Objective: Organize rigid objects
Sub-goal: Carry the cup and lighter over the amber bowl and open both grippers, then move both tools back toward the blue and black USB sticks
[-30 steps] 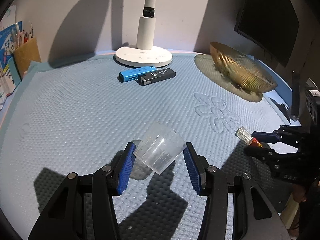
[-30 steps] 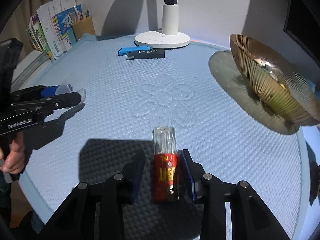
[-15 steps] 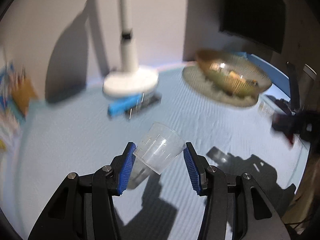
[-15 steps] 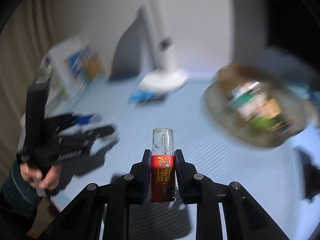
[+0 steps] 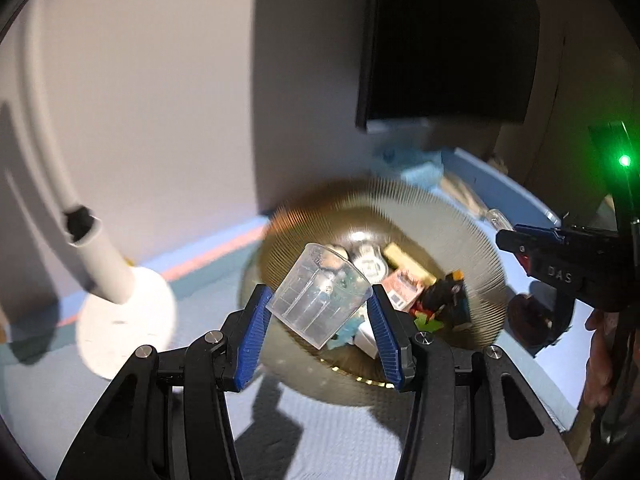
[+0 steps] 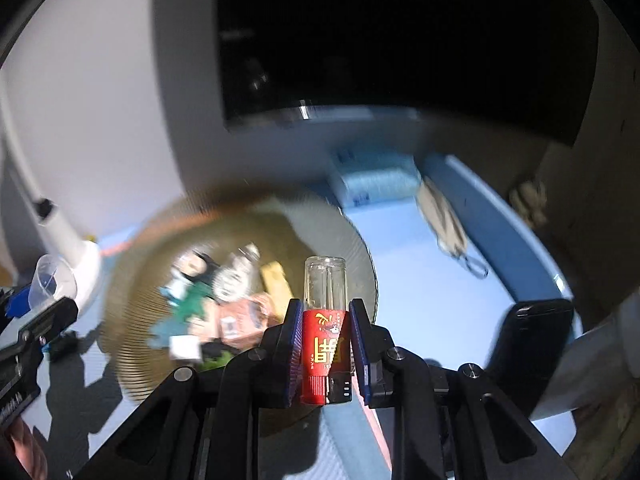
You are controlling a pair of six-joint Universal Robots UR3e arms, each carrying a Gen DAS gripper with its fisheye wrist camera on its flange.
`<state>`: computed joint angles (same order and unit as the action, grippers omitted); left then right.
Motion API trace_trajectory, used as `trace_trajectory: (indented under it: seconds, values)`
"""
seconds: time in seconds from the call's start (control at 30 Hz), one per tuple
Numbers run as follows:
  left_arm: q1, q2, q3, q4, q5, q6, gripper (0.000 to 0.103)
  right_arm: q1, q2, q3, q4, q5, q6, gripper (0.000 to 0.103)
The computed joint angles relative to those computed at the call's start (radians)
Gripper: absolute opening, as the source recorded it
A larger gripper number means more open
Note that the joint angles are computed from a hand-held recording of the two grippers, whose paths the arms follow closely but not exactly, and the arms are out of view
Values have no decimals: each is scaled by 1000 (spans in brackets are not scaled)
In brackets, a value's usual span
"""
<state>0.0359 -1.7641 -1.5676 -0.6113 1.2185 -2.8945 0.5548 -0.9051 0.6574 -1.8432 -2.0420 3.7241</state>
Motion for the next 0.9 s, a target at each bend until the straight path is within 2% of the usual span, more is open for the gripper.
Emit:
trace_trajectory:
  seconds: [0.2,0.23,0.27,0.3,0.33,0.4,0.47,0.57,0.7,0.77,0.87,0.9]
  values:
    - [-55,-110,60,-6,34,-33,47,-44,15,56,18,-5,-16,22]
    - [-63,-122,74,-13,46,-41,50,-50,28,37,25,4,-17,22]
    - [-67,-124,85,-30,51,-49,56,-58,29,36,16,16,-19,25]
    - [-69,-133,110,-54,49,-56,71,-64,26,44,0,16,-16,28]
    - [-71,-133,124,-63,50,-68,79,-59,15,54,-8,3,-8,33]
    - [-39,-70,56,-12,30,-71,80,-40,-18,104,-68,-17,-19,38]
    - [16,20,-37,31,1,-62,80,-5,-40,133,-105,-63,-24,56]
    - [153,199,-202,23,-88,-41,81,48,-58,146,-118,-115,-15,57]
    - [374,434,-398,-54,-201,28,81,86,-92,172,-154,-48,-3,57]
    - [511,552,-470,-146,-266,98,81,108,-89,162,-182,-7,-9,57]
    - [728,711,-556,-328,-345,241,81,170,-17,48,-165,18,-16,61]
    - [818,763,-579,-433,-368,322,81,197,19,-1,-154,23,-16,62]
